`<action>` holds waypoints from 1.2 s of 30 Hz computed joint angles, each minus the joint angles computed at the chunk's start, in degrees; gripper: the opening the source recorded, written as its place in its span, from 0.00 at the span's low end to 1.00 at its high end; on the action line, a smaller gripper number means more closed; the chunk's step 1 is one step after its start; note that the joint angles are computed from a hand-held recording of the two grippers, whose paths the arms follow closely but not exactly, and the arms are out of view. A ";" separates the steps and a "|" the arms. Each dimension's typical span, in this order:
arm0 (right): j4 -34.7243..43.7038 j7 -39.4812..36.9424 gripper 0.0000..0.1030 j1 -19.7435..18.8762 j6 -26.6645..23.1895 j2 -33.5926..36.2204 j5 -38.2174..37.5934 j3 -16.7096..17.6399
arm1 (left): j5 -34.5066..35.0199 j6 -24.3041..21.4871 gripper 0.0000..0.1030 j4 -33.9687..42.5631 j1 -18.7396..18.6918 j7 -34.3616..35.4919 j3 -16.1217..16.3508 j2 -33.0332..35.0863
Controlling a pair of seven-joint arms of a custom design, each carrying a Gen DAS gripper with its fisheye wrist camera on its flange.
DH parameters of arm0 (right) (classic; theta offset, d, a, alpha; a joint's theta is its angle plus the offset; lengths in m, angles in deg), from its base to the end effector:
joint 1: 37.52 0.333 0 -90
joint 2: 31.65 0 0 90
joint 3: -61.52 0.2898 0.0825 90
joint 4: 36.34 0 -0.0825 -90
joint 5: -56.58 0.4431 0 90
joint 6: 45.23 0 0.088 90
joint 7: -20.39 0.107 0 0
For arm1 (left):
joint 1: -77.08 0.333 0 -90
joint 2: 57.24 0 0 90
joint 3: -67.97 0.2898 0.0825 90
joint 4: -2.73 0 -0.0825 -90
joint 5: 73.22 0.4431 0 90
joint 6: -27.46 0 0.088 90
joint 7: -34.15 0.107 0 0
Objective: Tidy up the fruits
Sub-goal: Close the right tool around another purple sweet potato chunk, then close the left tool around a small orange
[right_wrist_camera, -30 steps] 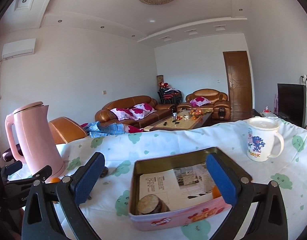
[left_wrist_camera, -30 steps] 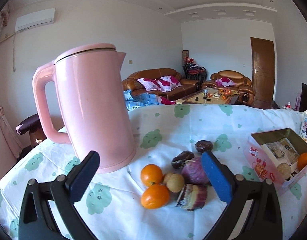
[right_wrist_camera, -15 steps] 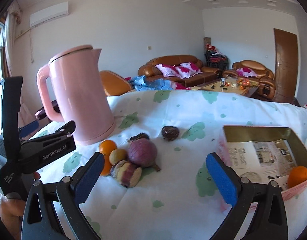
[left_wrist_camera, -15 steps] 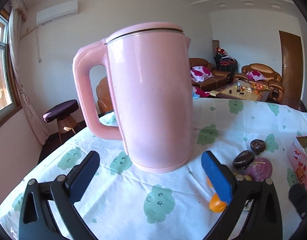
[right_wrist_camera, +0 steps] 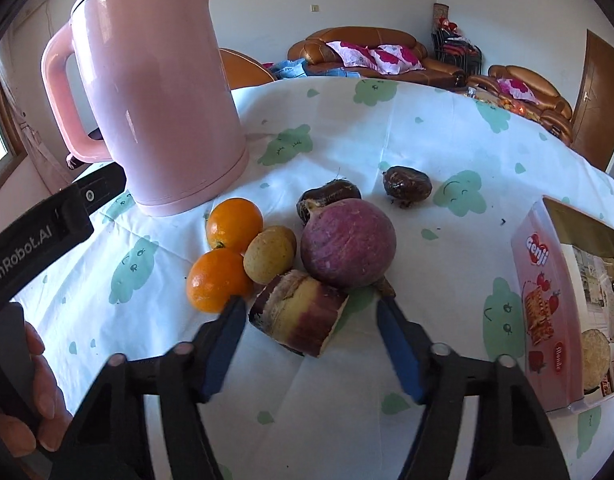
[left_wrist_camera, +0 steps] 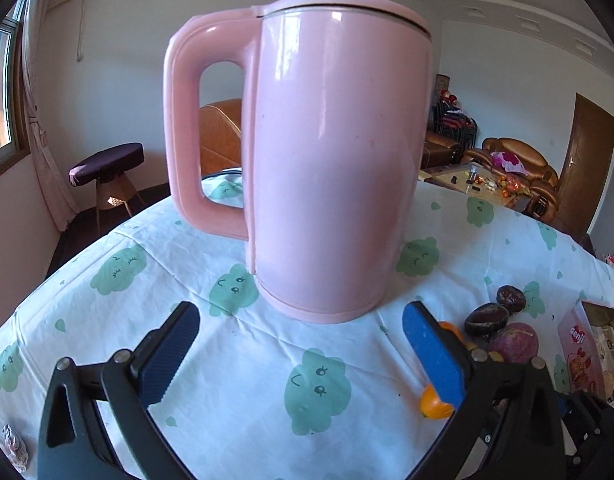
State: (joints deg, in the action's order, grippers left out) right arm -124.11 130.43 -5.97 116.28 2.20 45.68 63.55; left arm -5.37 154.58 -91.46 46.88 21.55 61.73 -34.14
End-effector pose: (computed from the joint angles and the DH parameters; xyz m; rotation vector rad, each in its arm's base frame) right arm 0.6525 0.4386 0.3397 -2.0572 1.3909 -0.4087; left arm 0.6136 -0.4063 0.3651 -1.9372 1.1694 -0.6589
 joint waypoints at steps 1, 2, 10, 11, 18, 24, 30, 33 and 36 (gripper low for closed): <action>0.30 -1.99 0.49 -1.48 -0.58 0.29 2.02 1.78 | -0.24 -0.57 1.00 0.49 -0.06 0.84 -0.05 0.32; 0.45 -2.69 0.49 -1.71 -0.71 0.41 2.66 2.09 | -0.65 -1.12 1.00 1.10 -0.10 1.88 -0.11 0.70; -10.86 -8.59 0.48 -5.69 6.38 -6.58 7.20 4.94 | -1.81 4.39 1.00 1.63 -0.11 7.18 0.13 1.41; -13.08 -8.99 0.48 -5.68 8.48 -7.92 7.66 4.60 | -1.12 6.01 1.00 1.33 -0.13 7.61 0.22 1.31; -22.42 -11.11 0.48 -9.26 20.94 -12.83 12.57 7.19 | -4.92 15.15 0.99 4.15 0.59 18.22 -0.23 4.61; -23.81 -11.03 0.48 -11.12 23.31 -13.62 12.82 8.75 | -16.45 14.84 0.79 10.14 0.47 30.59 -0.37 10.10; -23.66 -12.98 0.48 -15.21 23.62 -13.04 13.86 13.13 | -25.82 18.95 0.66 10.67 0.77 35.01 0.70 11.55; -23.96 -13.08 0.48 -14.89 24.40 -13.13 13.81 12.76 | -25.14 20.83 0.36 9.16 -1.13 32.91 3.15 10.45; -24.81 -12.24 0.48 -9.80 26.46 -13.84 13.39 7.36 | -24.59 22.84 0.36 6.89 -1.45 29.81 4.30 8.95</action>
State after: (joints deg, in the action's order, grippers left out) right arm -148.92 118.18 -15.77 142.74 -11.65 59.07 70.91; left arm -29.96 177.42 -84.57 45.43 51.36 66.03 -25.19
